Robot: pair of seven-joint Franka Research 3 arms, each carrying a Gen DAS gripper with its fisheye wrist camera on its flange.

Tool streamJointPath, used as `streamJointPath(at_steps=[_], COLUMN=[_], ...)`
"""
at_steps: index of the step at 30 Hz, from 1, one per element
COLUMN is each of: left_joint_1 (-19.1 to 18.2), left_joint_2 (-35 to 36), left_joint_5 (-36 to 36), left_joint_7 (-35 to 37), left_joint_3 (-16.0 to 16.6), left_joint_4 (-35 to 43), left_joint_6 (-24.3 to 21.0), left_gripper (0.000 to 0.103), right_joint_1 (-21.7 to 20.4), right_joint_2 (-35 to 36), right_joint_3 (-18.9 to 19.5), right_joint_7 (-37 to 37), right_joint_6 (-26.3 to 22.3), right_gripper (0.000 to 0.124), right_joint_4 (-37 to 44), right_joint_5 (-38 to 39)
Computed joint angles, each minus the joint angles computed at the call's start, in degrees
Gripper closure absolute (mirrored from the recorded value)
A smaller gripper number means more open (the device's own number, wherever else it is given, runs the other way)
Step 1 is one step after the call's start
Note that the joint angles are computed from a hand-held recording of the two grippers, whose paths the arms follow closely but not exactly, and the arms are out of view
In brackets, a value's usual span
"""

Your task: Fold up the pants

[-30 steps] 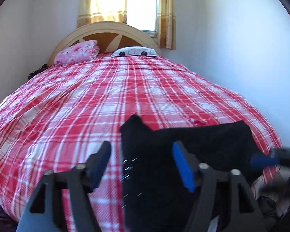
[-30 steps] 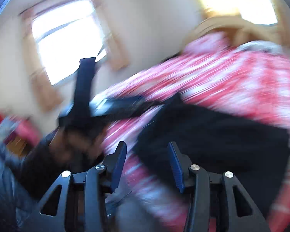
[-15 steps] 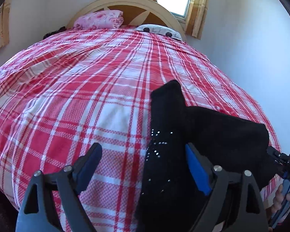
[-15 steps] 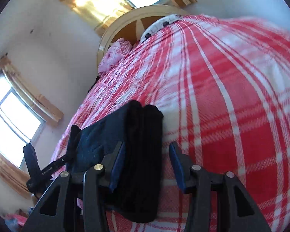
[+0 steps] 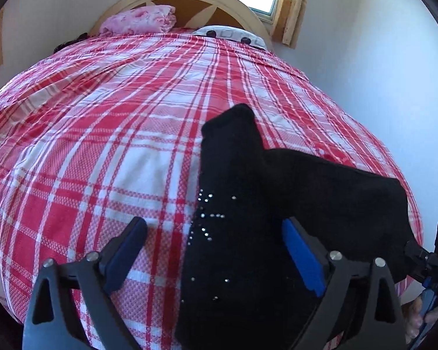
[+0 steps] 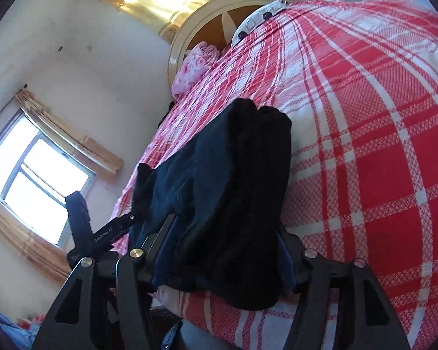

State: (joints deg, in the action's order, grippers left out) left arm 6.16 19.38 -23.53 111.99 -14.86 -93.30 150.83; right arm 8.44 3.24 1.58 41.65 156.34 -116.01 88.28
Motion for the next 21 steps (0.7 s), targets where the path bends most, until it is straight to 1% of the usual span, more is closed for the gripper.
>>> streamJointPath(at_steps=[1,3,4,5,6,7,8,9,10,12,15,17,18,19,21], left_joint_1=[0.1,0.2,0.1,0.0,-0.1,-0.4,-0.7,-0.8,-1.1,-1.4,-2.3,-2.3,-2.2,-2.3,-2.5], left_joint_2=[-0.1,-0.4,-0.4,-0.4,-0.8,-0.8,-0.8,-0.9,-1.1,-1.8,-2.4,-2.5,-2.3,-2.0,-1.5], left_joint_5=[-0.2,-1.0,-1.0,-1.1,-1.3,-1.0,-0.8,-0.7,-0.4,-0.5,1.5,1.8,1.8,2.1,2.6], left_joint_7=[0.3,1.1,1.6,2.1,1.9,1.2,1.0,0.8,0.4,0.0,-1.4,-1.8,-2.0,-2.9,-5.6], left_joint_3=[-0.2,-0.6,-0.7,-0.9,-0.8,-0.5,-0.4,-0.3,-0.1,0.0,0.7,0.8,0.8,1.1,1.6], left_joint_4=[-0.1,-0.5,-0.5,-0.4,-0.7,-0.6,-0.4,-0.3,-0.5,-1.3,-2.0,-1.7,-1.3,-0.8,-0.3], left_joint_6=[-0.1,-0.1,-0.1,-0.3,-0.5,-0.8,-1.0,-1.2,-1.0,-0.4,0.4,-0.3,-1.0,-1.6,-2.2], left_gripper=[0.014,0.026,0.030,0.036,0.040,0.042,0.049,0.053,0.058,0.068,0.073,0.074,0.071,0.067,0.053], right_joint_1=[-0.1,0.2,0.5,0.9,1.4,1.7,1.9,1.6,1.4,1.1,0.7,0.5,0.4,0.1,-0.8], right_joint_2=[0.5,0.5,0.6,0.8,1.0,1.4,1.7,1.8,2.1,2.3,2.2,2.4,2.5,3.0,4.4], right_joint_3=[-0.1,0.2,0.4,0.7,1.0,1.1,1.2,1.2,1.2,1.3,1.6,1.6,1.6,1.5,1.3], right_joint_7=[0.4,0.6,1.2,2.0,3.6,5.3,6.6,7.1,8.0,9.2,8.9,8.8,9.5,10.2,11.9], right_joint_6=[-0.8,-0.3,0.6,1.7,3.3,4.2,4.8,4.3,3.8,3.4,3.1,3.1,3.0,2.3,-0.3], right_gripper=[0.063,0.063,0.063,0.063,0.063,0.069,0.075,0.083,0.087,0.090,0.091,0.092,0.091,0.088,0.084], right_joint_4=[0.4,0.3,0.5,0.8,1.1,1.5,1.7,1.7,2.0,2.3,2.6,2.9,3.0,3.4,4.4], right_joint_5=[-0.4,-2.4,-4.2,-6.3,-9.6,-12.6,-15.0,-15.6,-15.9,-17.2,-17.1,-16.6,-16.2,-15.1,-12.6])
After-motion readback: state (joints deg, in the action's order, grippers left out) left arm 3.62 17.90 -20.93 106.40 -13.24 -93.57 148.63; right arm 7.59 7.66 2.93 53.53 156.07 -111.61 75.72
